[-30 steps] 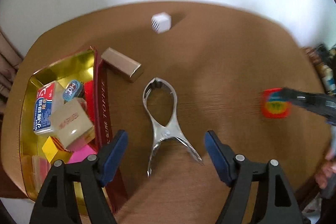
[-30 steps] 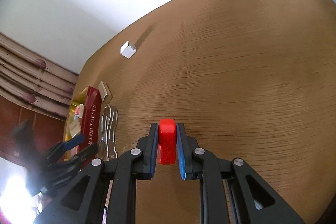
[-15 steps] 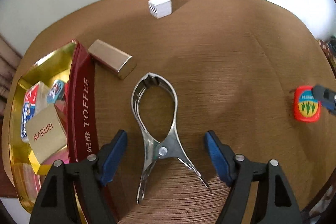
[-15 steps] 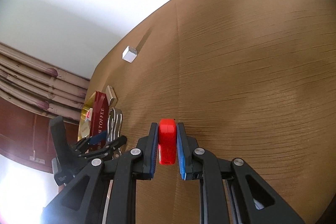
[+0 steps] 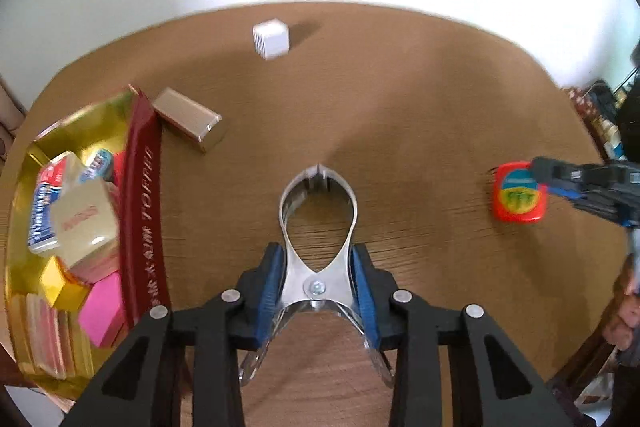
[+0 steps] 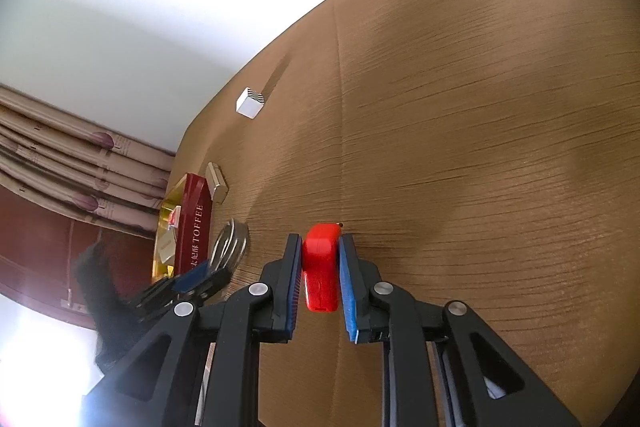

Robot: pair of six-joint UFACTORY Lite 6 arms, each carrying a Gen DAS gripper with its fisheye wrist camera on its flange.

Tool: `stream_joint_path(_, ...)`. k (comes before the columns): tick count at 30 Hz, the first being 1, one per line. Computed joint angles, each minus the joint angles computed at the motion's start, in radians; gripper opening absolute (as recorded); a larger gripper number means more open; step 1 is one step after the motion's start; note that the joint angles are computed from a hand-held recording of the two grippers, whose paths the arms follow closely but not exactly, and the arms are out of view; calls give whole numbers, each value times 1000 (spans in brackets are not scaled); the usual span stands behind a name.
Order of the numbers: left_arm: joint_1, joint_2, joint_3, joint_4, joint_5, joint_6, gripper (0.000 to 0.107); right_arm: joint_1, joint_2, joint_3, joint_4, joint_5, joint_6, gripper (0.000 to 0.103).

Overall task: Organize rigid objects
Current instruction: 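Set the metal clip back down and open the left tool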

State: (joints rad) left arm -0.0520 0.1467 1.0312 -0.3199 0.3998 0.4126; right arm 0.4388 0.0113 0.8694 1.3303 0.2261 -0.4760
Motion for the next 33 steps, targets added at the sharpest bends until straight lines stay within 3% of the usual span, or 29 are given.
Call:
stream_joint_path(5, 76, -175, -77, -96, 61, 124, 32, 18, 6, 14, -60, -11, 67, 18)
stream_joint_path(6, 107, -227, -92, -105, 83, 141, 28, 27, 5, 16, -82, -17, 91, 18)
stream_joint_path(7, 97, -246, -88, -89, 90, 116, 6, 33, 6, 20, -109, -20, 118, 18)
stream_joint_path(8, 122, -266, -83, -84, 109, 122, 2, 38, 5, 21, -119, -22, 130, 18)
stream_joint_path(12, 304, -354, -52, -119, 205, 218, 2, 59, 13, 39, -184, -32, 202, 18)
stream_joint_path(17, 489, -283, 30, -133, 238, 292, 2, 82, 32, 64, -235, -40, 258, 18)
stream_joint_path(20, 579, -241, 70, -244, 357, 386, 2, 89, 43, 78, -268, -38, 291, 18)
stream_joint_path(21, 571, -250, 65, -253, 382, 389, 4, 89, 46, 83, -289, -36, 311, 18)
stream_joint_path(23, 512, -305, 38, -248, 425, 368, 26, 86, 52, 94, -310, -29, 325, 18)
stream_joint_path(25, 411, -344, 20, -243, 428, 340, 69, 85, 56, 103, -325, -27, 337, 18)
stream_joint_path(29, 193, -237, 78, -125, 359, 102, 73, 75, 47, 82, -191, -20, 203, 18)
stream_joint_path(33, 156, -3, 234, -98, 412, -77, 73, 45, 26, 48, -21, 1, 24, 18)
